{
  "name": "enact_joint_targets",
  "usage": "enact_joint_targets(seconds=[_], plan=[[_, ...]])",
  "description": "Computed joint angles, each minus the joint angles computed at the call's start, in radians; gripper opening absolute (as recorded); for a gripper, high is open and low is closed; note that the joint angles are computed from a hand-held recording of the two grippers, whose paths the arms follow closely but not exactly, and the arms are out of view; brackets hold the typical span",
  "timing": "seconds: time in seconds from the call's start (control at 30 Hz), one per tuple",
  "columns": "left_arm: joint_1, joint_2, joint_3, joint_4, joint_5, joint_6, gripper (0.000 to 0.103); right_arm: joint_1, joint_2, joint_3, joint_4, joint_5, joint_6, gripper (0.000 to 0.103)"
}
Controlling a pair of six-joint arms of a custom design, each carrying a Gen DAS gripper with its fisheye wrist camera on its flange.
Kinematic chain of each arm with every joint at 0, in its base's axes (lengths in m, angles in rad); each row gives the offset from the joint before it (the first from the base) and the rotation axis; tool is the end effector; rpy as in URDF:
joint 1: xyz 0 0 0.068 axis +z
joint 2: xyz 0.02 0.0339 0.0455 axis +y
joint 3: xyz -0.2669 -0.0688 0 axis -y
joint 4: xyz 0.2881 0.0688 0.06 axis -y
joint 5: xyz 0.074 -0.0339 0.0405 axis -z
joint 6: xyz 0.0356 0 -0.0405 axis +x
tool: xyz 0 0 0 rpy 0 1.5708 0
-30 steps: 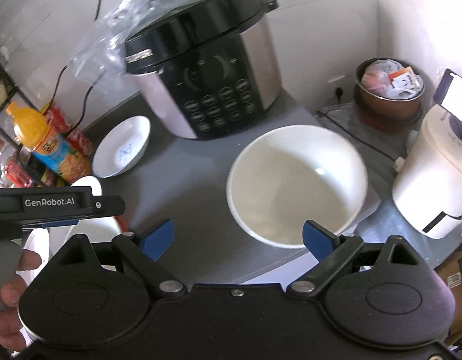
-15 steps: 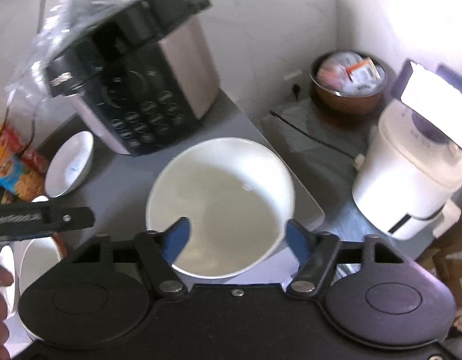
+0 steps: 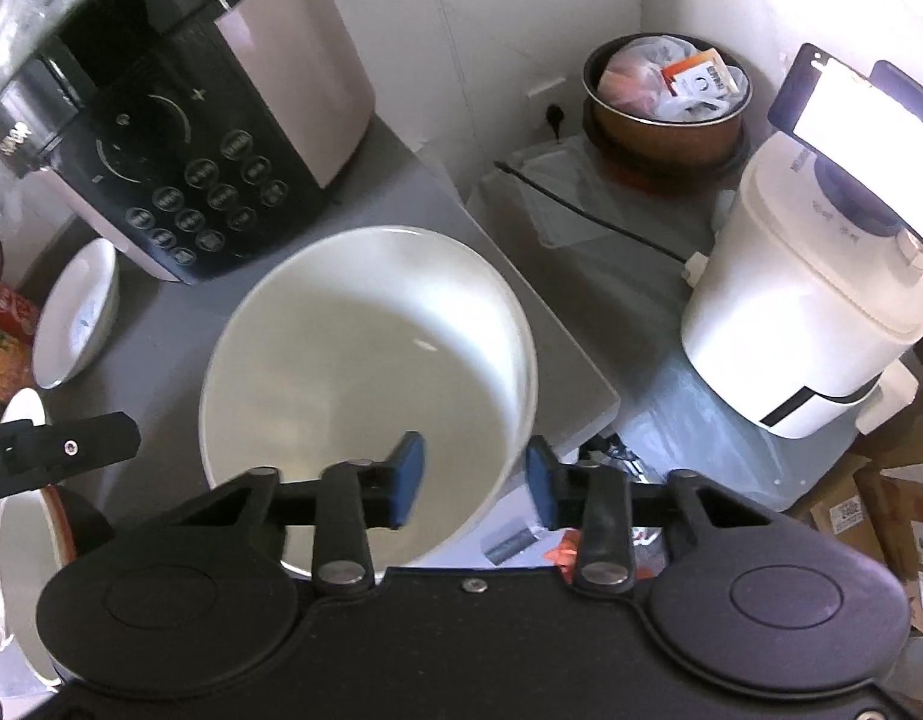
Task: Organize plates and bowls
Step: 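Move the right tool to the cream bowl and grasp its rim, then lift the cream bowl with the right tool and carry it to the bowl stack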
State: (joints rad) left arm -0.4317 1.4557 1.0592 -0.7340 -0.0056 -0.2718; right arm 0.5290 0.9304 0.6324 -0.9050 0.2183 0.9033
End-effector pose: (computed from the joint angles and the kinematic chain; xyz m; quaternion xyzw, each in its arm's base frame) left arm 0.2952 -0.1358 0.2236 0.0773 0.9728 -0.0727 0.2059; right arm 0.1702 0.0906 0.1988 0.2014 0.9565 0.0385 0.2074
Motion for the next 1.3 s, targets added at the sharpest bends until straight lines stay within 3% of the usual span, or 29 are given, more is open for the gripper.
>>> enact_joint_targets(seconds=[0.07, 0.2, 0.37, 0.5, 0.6, 0.7, 0.77, 0.97, 1.3], plan=[[0.001, 0.009, -0.003, 0.010, 0.018, 0.004, 0.075, -0.025, -0.004, -0.013, 0.015, -0.031, -0.020, 0.015], [0.001, 0.046, 0.000, 0.028, 0.040, -0.001, 0.073, -0.059, -0.015, -0.031, 0.041, -0.082, -0.040, 0.015], [0.023, 0.108, 0.004, 0.049, 0.089, -0.032, 0.059, -0.085, -0.030, -0.045, 0.057, -0.129, -0.019, 0.015], [0.045, 0.144, 0.009, 0.049, 0.145, -0.059, 0.056, -0.114, -0.050, -0.058, 0.068, -0.189, -0.003, 0.015], [0.066, 0.173, 0.005, 0.056, 0.197, -0.083, 0.042, -0.126, -0.072, -0.074, 0.081, -0.226, 0.021, 0.014], [0.085, 0.195, -0.001, 0.072, 0.245, -0.100, 0.016, -0.084, -0.084, -0.079, 0.088, -0.222, 0.048, 0.014], [0.088, 0.196, 0.001, 0.067, 0.253, -0.103, 0.007, -0.044, -0.090, -0.073, 0.086, -0.198, 0.061, 0.015], [0.100, 0.095, -0.048, 0.074, 0.216, -0.058, 0.007, 0.042, -0.110, -0.042, 0.077, -0.146, 0.106, 0.015], [0.185, -0.092, -0.076, -0.014, 0.196, -0.004, 0.007, 0.223, -0.053, 0.073, 0.076, -0.046, 0.188, 0.015]])
